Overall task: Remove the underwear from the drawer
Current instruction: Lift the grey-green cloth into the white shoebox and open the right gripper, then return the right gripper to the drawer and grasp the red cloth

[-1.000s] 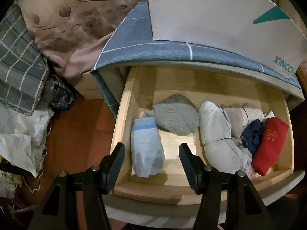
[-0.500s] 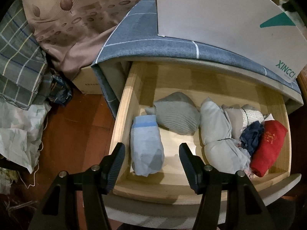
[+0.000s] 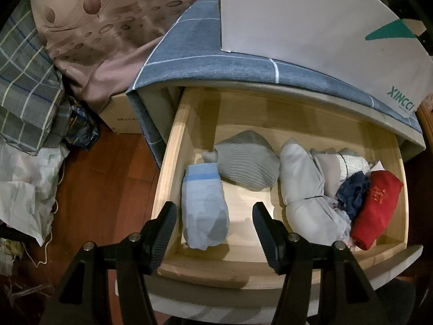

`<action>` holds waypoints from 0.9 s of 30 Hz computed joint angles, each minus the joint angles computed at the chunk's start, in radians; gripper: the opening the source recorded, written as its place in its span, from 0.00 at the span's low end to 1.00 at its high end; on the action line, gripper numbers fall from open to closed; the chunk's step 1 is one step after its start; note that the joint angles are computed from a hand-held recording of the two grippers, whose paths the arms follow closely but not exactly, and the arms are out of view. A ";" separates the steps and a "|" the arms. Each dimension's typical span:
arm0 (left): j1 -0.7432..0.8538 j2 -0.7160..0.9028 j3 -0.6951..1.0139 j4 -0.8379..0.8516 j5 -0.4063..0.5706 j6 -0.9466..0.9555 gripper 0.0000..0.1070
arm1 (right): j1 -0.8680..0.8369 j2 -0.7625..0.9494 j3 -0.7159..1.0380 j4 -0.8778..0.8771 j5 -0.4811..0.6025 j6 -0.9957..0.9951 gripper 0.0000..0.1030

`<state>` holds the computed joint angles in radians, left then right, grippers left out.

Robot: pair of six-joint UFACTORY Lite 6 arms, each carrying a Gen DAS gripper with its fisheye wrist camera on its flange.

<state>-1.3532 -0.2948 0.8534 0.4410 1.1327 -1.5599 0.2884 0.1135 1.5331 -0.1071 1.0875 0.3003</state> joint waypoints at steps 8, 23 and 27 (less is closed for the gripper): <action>0.015 0.002 -0.003 -0.014 -0.017 0.009 0.56 | 0.019 -0.126 0.043 0.019 0.116 -0.012 0.60; 0.030 -0.013 -0.026 -0.037 -0.021 0.010 0.56 | -0.074 -0.722 -0.552 0.173 0.322 -0.090 0.62; 0.040 -0.034 -0.043 -0.047 -0.022 0.016 0.56 | -0.091 -0.826 -0.773 0.204 0.260 -0.073 0.62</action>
<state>-1.3136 -0.3286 0.8104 0.3943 1.1105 -1.5439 0.1977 -0.7120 0.7597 0.0973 1.3474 0.2274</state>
